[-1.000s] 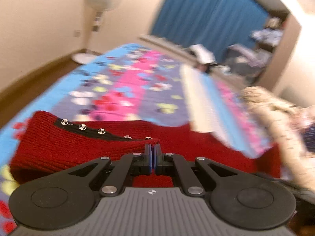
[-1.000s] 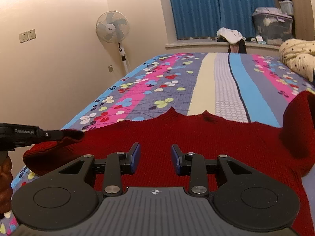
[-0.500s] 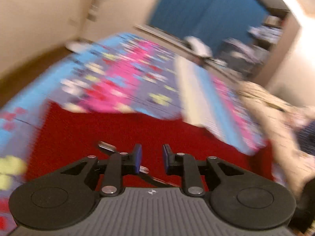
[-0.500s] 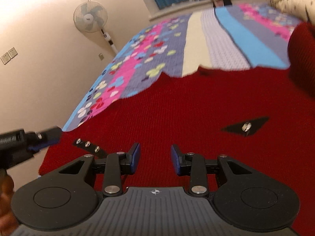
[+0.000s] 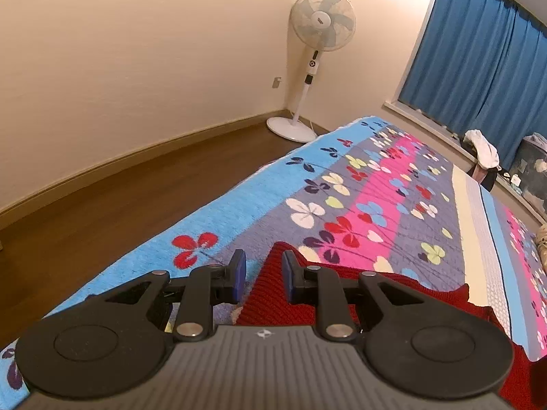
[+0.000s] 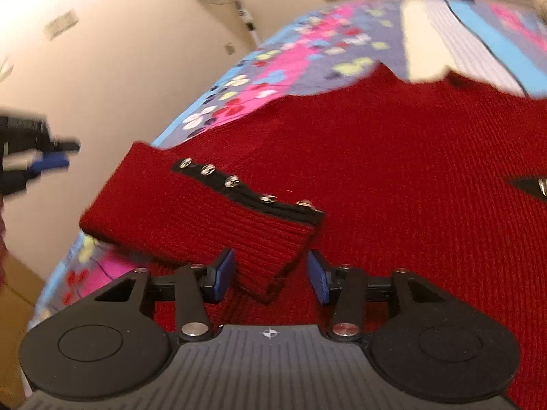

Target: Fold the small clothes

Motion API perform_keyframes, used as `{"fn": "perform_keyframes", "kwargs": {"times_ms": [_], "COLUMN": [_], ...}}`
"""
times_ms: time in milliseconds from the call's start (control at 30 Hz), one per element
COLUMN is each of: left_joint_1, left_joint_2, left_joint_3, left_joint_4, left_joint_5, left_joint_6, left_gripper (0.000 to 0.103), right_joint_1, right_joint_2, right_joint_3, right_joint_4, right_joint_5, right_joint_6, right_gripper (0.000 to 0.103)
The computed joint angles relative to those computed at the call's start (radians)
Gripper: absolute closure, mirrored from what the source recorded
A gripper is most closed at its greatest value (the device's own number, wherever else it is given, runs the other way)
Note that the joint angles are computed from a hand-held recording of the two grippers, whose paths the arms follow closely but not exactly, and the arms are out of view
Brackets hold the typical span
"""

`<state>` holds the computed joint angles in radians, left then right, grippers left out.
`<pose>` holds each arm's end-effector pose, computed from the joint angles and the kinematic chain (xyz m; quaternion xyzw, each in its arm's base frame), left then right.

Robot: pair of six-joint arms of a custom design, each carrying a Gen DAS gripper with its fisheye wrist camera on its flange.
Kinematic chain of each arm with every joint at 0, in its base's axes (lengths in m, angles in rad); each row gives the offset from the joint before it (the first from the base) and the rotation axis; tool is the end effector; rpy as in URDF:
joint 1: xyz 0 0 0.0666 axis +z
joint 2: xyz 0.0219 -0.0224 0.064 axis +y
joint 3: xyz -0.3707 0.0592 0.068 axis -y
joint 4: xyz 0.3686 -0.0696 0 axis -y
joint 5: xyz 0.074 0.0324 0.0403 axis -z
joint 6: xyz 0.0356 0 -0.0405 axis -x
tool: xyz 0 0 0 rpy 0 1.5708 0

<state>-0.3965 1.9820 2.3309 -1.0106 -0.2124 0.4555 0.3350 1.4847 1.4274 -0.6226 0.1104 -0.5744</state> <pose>0.6157 -0.2501 0.5022 -0.0729 0.8916 -0.0937 0.4369 0.4837 0.1638 0.4157 0.1312 0.8918 0.1442 0.4084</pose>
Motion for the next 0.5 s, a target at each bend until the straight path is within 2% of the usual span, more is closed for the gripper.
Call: {"fn": "perform_keyframes", "kwargs": {"times_ms": [33, 67, 133, 300, 400, 500], "left_joint_1": [0.002, 0.001, -0.001, -0.006, -0.012, -0.024], "left_joint_2": [-0.008, -0.02, -0.007, -0.019, -0.019, -0.009], "left_joint_3": [-0.013, -0.036, -0.021, -0.048, -0.053, -0.044], "left_joint_4": [0.009, 0.025, 0.032, 0.071, 0.085, 0.071], "left_joint_5": [0.001, -0.001, -0.003, 0.0, 0.014, 0.077], "left_joint_6": [-0.005, -0.011, -0.019, -0.03, -0.054, -0.093], "left_gripper": [0.079, 0.079, 0.079, 0.079, 0.079, 0.079], "right_joint_1": [0.008, 0.01, 0.0, -0.064, -0.15, -0.267], "right_joint_2": [0.006, 0.009, -0.002, -0.085, -0.121, -0.129], "right_joint_3": [0.005, 0.007, -0.004, -0.019, -0.008, -0.001], "right_joint_4": [0.003, 0.011, 0.046, 0.129, 0.086, -0.033], "right_joint_5": [0.022, 0.037, 0.011, 0.07, 0.13, 0.196], "right_joint_6": [0.026, 0.046, 0.046, 0.111, 0.145, 0.091], "right_gripper": [0.068, 0.093, 0.094, 0.095, 0.095, 0.095]}}
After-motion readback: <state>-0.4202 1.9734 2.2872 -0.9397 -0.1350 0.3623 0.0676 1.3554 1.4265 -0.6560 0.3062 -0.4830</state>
